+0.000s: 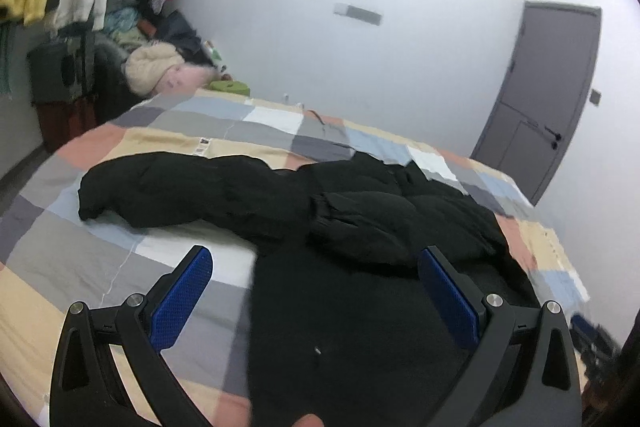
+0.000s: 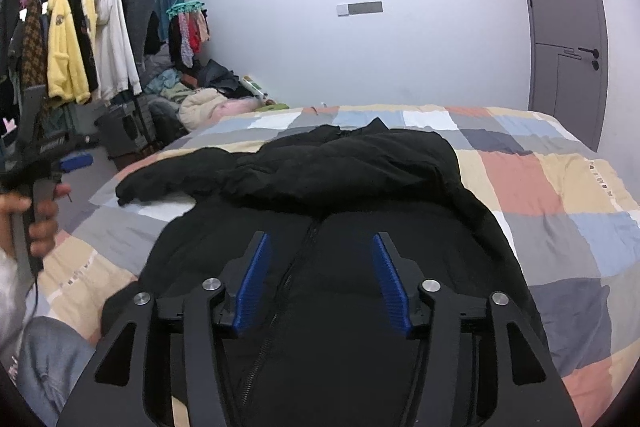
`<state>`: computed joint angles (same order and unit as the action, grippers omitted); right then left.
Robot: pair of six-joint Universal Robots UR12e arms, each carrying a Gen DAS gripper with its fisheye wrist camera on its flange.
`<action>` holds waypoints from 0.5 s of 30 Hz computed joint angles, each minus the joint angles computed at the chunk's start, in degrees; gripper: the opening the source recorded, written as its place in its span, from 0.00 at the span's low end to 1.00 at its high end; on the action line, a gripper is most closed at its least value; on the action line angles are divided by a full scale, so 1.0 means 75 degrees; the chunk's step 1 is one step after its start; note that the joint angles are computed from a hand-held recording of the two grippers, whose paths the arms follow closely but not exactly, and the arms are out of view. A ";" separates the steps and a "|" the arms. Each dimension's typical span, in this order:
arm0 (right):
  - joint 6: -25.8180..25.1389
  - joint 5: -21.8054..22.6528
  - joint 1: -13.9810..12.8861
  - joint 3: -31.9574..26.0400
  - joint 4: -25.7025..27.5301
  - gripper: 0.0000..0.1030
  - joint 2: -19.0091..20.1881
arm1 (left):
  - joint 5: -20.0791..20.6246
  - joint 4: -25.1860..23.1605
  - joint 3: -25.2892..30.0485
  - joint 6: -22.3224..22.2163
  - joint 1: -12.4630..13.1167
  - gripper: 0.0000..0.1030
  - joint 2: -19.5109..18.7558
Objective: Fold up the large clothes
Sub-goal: 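Move the left tool to the other sleeve cuff and grasp it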
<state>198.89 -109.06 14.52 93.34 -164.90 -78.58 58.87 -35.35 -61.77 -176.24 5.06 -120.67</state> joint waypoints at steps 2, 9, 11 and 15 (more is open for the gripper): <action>0.0036 0.0038 -0.0019 -0.0034 0.0076 0.52 0.0041 | 0.0026 -0.0252 0.0455 -0.0253 0.0084 1.00 -0.0344; 0.0060 0.0060 -0.0043 -0.0287 0.0426 0.63 0.0262 | -0.0263 -0.1027 0.1782 -0.1335 0.0407 1.00 -0.1464; 0.0077 0.0022 -0.0040 -0.0327 0.0460 0.64 0.0300 | -0.0431 -0.1296 0.2181 -0.1732 0.0520 0.99 -0.1809; 0.0099 -0.0151 -0.0019 -0.0482 0.0606 0.84 0.0423 | -0.0532 -0.1516 0.2804 -0.2467 0.0690 0.98 -0.2406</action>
<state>199.63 -110.19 14.38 89.73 -160.35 -75.41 54.88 -46.72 -40.74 -194.74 10.23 -138.72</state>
